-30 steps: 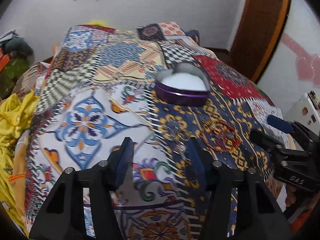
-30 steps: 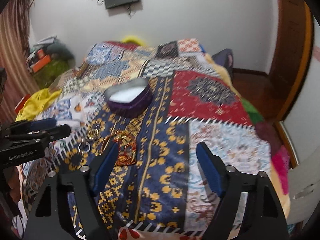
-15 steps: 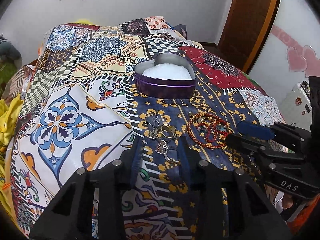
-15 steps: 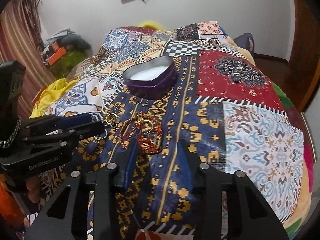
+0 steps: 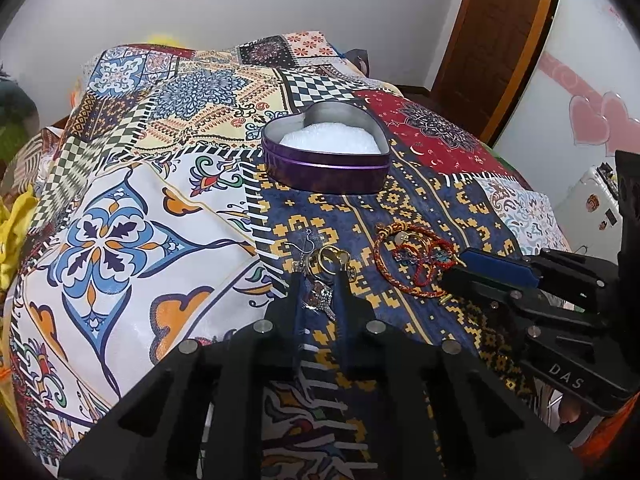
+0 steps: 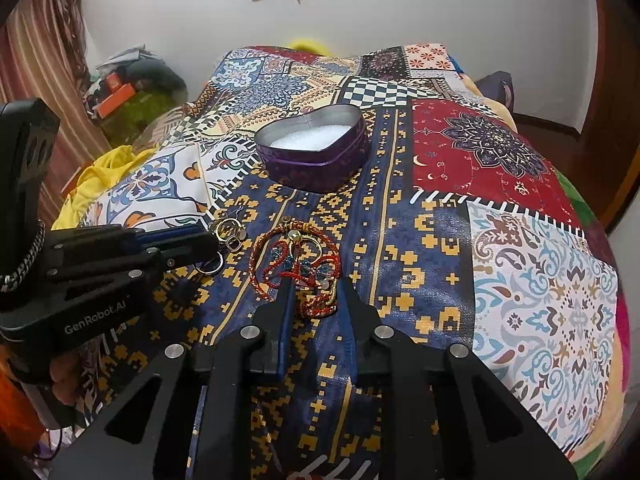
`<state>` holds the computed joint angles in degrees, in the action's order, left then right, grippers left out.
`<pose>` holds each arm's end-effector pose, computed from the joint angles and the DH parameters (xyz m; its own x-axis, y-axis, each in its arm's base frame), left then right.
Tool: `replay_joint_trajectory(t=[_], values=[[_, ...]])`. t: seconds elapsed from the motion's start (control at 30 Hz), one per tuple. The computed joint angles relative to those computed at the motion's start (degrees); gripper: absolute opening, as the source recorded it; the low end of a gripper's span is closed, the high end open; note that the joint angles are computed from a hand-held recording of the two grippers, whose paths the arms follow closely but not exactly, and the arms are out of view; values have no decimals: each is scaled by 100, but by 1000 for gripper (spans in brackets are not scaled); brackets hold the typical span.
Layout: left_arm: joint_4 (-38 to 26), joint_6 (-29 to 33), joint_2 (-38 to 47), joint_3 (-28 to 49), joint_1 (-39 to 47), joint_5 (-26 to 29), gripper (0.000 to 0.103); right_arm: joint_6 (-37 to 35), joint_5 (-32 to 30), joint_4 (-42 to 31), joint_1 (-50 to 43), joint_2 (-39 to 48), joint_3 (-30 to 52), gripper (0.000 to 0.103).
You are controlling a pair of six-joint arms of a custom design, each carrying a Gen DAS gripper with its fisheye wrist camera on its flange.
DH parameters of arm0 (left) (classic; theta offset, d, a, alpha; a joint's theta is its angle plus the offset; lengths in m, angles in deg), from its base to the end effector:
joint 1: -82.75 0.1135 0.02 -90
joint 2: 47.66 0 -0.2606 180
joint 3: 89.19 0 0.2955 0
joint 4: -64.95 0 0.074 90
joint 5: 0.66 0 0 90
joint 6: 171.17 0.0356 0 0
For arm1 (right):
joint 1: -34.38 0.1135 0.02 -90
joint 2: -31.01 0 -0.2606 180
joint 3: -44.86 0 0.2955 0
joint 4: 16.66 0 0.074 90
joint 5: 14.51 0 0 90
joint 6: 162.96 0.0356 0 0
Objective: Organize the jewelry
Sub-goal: 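Carry the silver earring into the heart tin with the left tool while the right tool drops the bracelet in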
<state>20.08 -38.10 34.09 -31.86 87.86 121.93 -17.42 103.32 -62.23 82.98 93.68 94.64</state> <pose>0.2890 0.0066 0.1520 -0.6023 0.5238 -0.6024 0.7200 0.6823 -0.1266 0.1736 0.1717 0.1892 -0.7327 0.2715 -0.6240 0.1808 0.9617 0.2062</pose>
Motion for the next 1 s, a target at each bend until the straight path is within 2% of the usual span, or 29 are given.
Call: replay_joint_trajectory(t=[0.2, 0.57, 0.8, 1.0], values=[[-128, 96, -246, -53, 79, 70, 11, 56, 220, -244, 140, -142, 95, 13], [-573, 226, -765, 97, 447, 506, 11, 48, 807, -656, 303, -268, 503, 13], [-644, 83, -841, 357, 549, 747, 11, -183, 1219, -750, 338, -262, 820, 13], [-421, -228, -847, 528, 495, 880, 11, -505, 1276, -539, 146, -280, 899, 13]])
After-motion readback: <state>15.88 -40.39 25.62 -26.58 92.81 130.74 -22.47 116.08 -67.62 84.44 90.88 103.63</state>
